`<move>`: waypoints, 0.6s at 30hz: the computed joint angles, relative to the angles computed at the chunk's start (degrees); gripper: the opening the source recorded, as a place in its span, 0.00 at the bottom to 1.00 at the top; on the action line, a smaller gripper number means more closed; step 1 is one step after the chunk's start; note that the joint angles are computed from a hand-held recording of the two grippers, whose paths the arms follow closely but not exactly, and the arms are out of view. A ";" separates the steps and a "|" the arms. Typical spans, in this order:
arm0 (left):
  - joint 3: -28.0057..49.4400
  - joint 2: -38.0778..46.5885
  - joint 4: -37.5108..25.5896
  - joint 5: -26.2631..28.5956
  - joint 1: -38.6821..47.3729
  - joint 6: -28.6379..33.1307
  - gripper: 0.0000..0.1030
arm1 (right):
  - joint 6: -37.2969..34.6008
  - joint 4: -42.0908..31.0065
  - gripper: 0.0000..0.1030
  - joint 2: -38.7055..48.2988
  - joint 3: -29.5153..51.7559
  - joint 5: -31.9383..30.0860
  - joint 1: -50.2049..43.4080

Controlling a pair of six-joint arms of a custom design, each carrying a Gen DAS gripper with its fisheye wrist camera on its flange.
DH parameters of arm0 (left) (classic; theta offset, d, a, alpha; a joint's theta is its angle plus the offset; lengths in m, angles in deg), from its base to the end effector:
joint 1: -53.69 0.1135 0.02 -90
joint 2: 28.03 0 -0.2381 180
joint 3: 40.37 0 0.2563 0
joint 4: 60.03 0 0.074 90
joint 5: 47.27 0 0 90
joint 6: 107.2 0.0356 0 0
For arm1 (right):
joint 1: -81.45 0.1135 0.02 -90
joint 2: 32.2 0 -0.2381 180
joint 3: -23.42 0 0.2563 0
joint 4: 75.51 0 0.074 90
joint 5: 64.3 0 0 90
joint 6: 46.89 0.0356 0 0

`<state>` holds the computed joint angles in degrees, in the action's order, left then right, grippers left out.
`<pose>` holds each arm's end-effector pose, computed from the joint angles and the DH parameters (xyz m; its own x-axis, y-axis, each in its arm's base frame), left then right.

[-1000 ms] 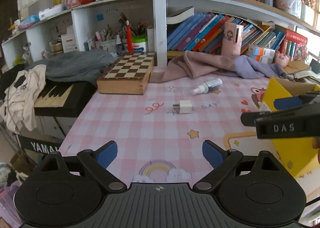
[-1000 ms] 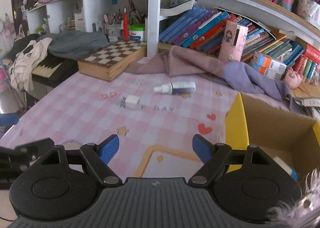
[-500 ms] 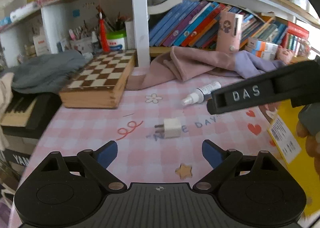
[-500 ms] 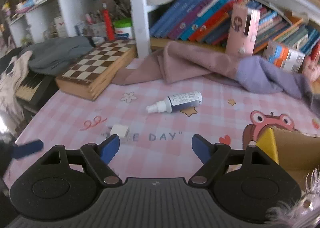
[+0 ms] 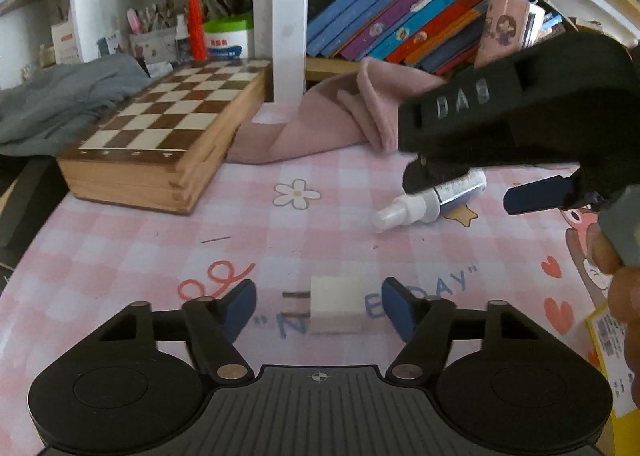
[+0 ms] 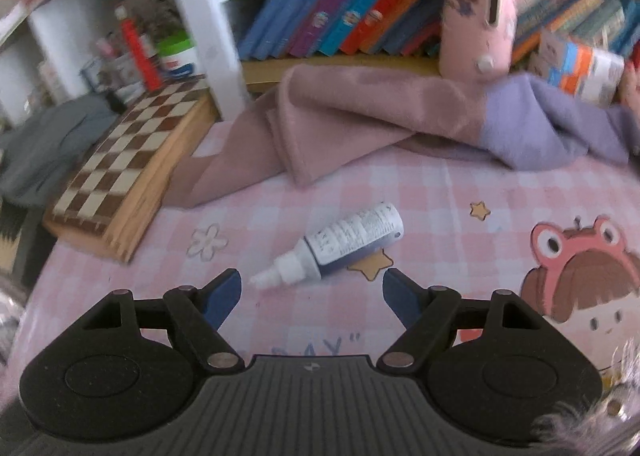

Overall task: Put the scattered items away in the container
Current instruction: 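Grasp the white charger plug with the left tool while the right tool grasps the spray bottle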

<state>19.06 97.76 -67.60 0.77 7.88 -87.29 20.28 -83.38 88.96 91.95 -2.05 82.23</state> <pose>0.2191 -0.1912 -0.0247 -0.6081 -0.3775 -0.6983 -0.4921 0.8695 -0.0415 0.3505 0.0213 0.0217 -0.7085 -0.3531 -0.6111 -0.5601 0.8081 0.1824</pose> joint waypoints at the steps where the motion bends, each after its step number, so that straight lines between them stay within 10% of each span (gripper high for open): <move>1: 0.22 0.51 0.72 0.61 0.57 0.92 0.57 | 2.08 -1.23 0.75 1.32 2.01 0.13 0.28; 6: 0.82 2.08 1.54 -0.21 0.80 3.05 0.40 | 10.18 -4.82 0.71 6.74 10.00 3.47 2.05; 18: -5.31 -3.28 2.83 -0.74 -2.51 0.33 0.40 | 14.79 -7.86 0.63 14.60 19.32 9.04 4.92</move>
<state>13.75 94.48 -64.77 0.03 5.37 -86.96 35.07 -91.24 103.56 111.28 6.99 87.15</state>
